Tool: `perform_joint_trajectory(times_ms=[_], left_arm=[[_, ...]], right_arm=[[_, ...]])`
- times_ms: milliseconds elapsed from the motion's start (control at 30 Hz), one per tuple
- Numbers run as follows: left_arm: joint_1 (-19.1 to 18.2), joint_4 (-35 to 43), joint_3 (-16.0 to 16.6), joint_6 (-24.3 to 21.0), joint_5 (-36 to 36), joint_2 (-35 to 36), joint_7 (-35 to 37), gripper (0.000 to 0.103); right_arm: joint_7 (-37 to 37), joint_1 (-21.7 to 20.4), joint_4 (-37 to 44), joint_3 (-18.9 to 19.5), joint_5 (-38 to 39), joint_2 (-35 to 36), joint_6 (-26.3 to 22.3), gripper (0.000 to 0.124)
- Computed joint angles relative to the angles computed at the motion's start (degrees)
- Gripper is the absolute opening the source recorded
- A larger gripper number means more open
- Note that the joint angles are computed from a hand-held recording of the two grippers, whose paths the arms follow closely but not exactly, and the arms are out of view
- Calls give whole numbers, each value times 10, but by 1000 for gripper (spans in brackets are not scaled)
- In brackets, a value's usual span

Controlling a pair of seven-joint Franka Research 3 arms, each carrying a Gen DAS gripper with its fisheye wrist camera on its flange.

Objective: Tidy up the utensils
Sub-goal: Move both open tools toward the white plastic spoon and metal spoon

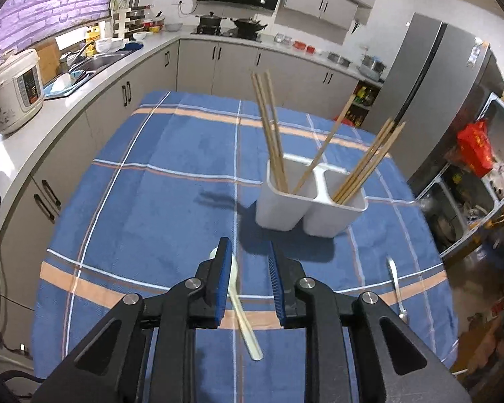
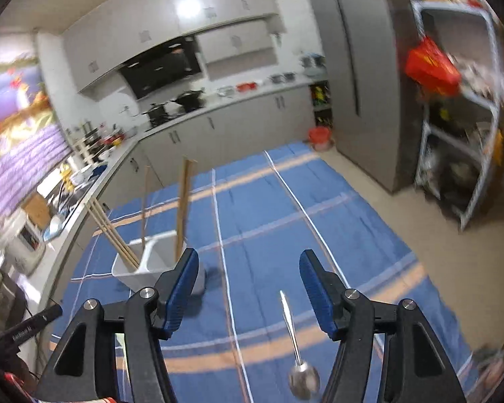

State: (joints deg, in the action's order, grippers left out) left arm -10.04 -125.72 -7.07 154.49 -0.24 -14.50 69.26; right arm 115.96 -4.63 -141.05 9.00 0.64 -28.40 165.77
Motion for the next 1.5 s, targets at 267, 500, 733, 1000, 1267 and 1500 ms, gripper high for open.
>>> perform_joint_trajectory(times_ms=[267,500,733,1000,1267,1500], left_arm=[[-26,-46,14,33,-45,-43,19,29],[2,-91,-3,32,-3,-102,-37,35],[15,-144,4,-1,37,-138,-97,36],[-15,-108,32,-14,-8,-50,-61,37],[5,-7,6,-24,-43,94,-31,45],[26,67,-21,-52,51,175,-72,45]], right_arm=[[-2,34,-73,-51,62,-41,27,67],[-112,59,-119,-83,90,-81,-37,67],[-166,88,-174,-110,155,-105,-45,67],[-231,99,-172,-119,192,-87,-65,67],[-233,64,-176,-108,191,-83,-84,67],[-225,52,-163,-99,177,-70,-97,67]])
